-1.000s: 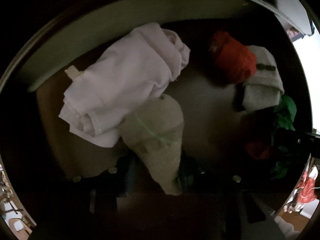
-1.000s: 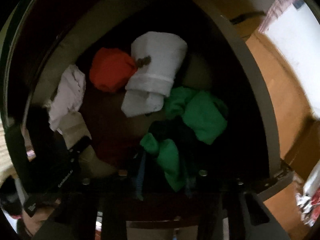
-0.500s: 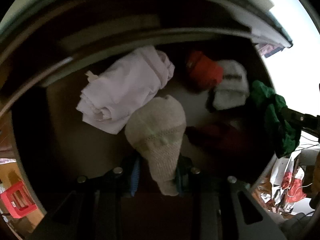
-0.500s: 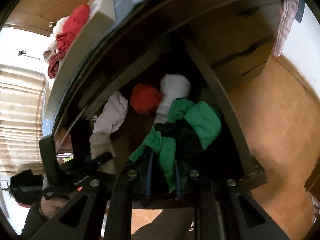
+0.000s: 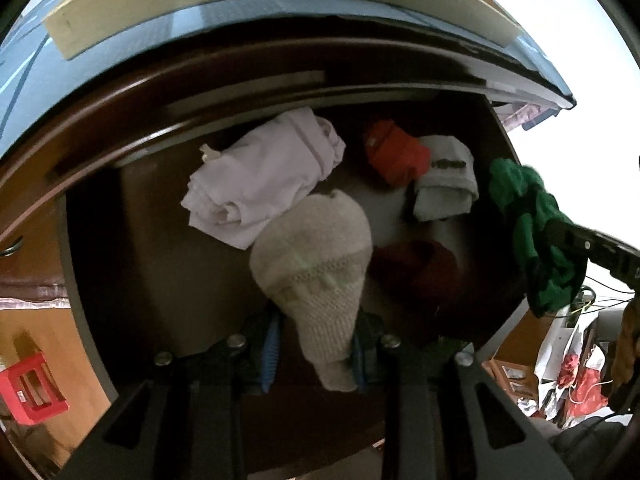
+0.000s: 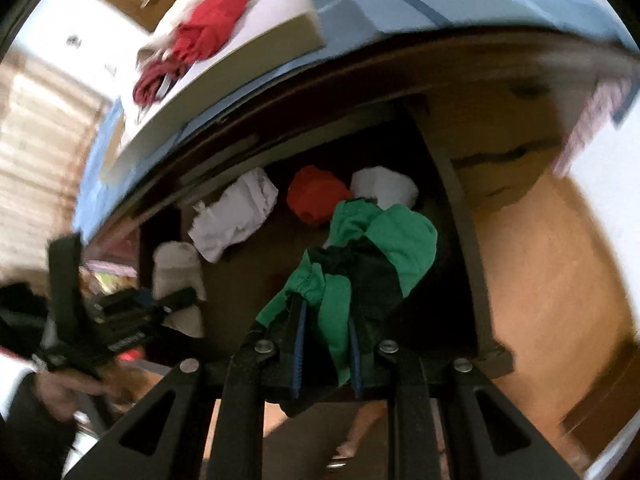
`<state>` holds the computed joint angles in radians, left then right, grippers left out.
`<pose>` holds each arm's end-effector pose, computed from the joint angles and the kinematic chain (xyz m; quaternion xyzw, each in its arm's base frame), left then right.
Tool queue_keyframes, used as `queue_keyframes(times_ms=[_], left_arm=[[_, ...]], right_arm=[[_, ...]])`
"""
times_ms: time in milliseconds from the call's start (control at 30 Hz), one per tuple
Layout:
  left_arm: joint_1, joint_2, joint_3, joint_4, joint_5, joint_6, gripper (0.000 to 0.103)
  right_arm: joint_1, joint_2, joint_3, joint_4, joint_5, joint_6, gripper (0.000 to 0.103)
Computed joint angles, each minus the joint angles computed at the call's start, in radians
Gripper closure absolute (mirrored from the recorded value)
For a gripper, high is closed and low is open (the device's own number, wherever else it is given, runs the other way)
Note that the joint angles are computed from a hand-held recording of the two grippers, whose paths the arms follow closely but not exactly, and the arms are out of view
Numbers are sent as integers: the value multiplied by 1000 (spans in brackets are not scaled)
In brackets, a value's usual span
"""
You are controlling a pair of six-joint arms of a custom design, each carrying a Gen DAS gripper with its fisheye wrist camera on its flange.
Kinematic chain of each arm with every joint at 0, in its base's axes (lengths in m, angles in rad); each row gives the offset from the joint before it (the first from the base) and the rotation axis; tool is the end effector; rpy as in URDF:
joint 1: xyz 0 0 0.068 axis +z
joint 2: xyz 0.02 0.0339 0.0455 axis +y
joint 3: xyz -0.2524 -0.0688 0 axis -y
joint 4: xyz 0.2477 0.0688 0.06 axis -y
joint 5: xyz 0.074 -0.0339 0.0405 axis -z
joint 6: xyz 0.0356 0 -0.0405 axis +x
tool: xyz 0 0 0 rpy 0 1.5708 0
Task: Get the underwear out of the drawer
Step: 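Grasp the tan knit sock with left tool while right tool grasps green-black sock, then lift the tan sock with left tool while right tool lifts the green-black sock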
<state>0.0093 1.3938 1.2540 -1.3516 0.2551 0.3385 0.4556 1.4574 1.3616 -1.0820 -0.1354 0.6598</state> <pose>0.2379 -0.0068 0.2787 0.1674 0.9769 -0.1184 0.0608 0.2543 0.1300 0.2994 0.0866 0.9748 0.1594 0.1302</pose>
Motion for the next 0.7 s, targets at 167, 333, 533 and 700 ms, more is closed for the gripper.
queue_keyframes(times_ms=[167, 333, 533, 700], left_arm=[[-16, -38, -7, -13, -15, -2, 75], [-30, -72, -17, -20, -35, -23, 75], [-30, -99, -15, -36, -53, -38, 75], [-18, -140, -10, -63, -65, -44, 75]], right_arm=[[33, 28, 59, -51, 74, -88, 83], [52, 42, 96, -81, 110, -153, 83], [56, 41, 103, -96, 92, -183, 83], [80, 15, 96, -105, 90, -185, 83]])
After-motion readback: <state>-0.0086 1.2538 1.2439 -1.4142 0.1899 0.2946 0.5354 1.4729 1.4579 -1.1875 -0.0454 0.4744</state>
